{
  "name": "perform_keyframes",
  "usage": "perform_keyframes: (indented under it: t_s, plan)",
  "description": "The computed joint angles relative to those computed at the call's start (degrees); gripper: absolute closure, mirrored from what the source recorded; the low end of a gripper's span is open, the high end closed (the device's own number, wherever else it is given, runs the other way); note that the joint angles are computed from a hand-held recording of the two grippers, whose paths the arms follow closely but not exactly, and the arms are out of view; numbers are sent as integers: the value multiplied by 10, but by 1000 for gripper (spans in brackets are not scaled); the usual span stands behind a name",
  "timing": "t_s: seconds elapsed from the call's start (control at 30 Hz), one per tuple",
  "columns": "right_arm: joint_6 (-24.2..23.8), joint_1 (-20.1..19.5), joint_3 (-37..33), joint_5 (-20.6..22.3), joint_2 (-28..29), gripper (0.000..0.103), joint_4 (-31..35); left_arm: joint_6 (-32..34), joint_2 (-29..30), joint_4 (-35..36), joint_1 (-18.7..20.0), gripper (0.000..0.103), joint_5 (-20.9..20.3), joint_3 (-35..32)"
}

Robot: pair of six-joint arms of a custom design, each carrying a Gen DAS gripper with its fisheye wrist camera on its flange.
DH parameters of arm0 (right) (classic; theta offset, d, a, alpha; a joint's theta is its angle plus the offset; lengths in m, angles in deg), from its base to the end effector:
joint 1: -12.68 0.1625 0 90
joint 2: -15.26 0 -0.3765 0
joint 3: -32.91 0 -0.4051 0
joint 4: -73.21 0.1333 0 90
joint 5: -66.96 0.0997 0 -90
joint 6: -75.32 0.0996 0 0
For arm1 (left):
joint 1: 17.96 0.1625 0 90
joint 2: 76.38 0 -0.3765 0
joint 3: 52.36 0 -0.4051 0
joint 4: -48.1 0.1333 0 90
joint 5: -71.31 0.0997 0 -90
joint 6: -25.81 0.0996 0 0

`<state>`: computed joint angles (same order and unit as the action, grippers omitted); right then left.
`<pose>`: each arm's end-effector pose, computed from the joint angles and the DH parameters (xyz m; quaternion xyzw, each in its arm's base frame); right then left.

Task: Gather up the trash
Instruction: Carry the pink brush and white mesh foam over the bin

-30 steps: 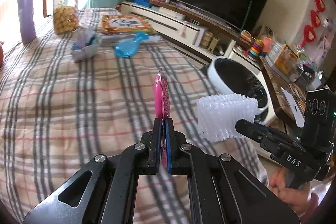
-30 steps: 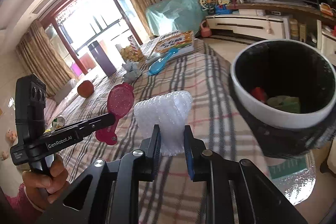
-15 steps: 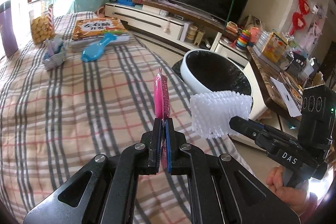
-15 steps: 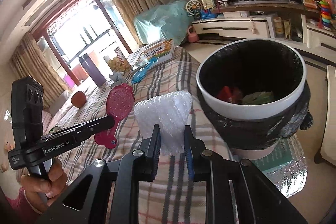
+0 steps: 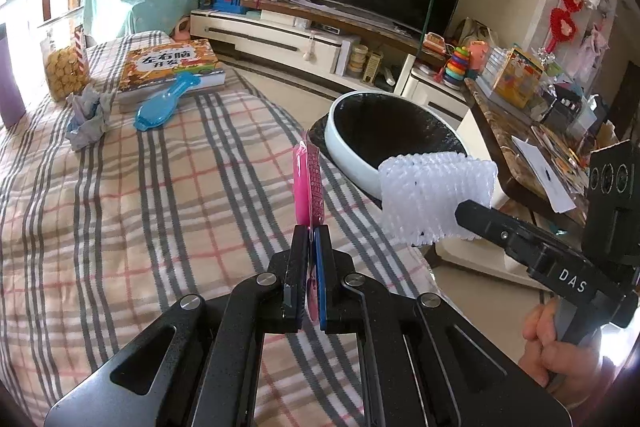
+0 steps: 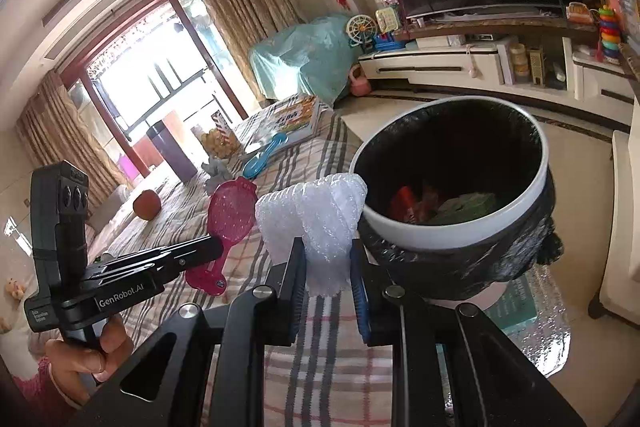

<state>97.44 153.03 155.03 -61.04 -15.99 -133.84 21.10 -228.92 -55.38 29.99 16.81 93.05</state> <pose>0.3846 -0.2252 -0.0737 0.1531 -0.9111 0.3602 0.1292 0.0148 -0.2689 0.3456 0.2483 0.9052 -0.2754 0.2077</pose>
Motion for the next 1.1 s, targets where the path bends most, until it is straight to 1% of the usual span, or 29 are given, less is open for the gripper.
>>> perform_keyframes:
  t_s: [0.37,0.67,0.87,1.1]
  plan:
    - [-1,1,17,-16,-19,82,-9,-24,-1,18,-36,100,5,6]
    - [-2,-2,32,-27,-32,82,-20,-35,8,17,-55,100,6,11]
    - [-2,-5,40,-33,-38,82,-27,-35,19,9,-62,100,2,15]
    - [-1,-8,47,-52,-48,82,-27,-27,44,-18,-62,100,-7,17]
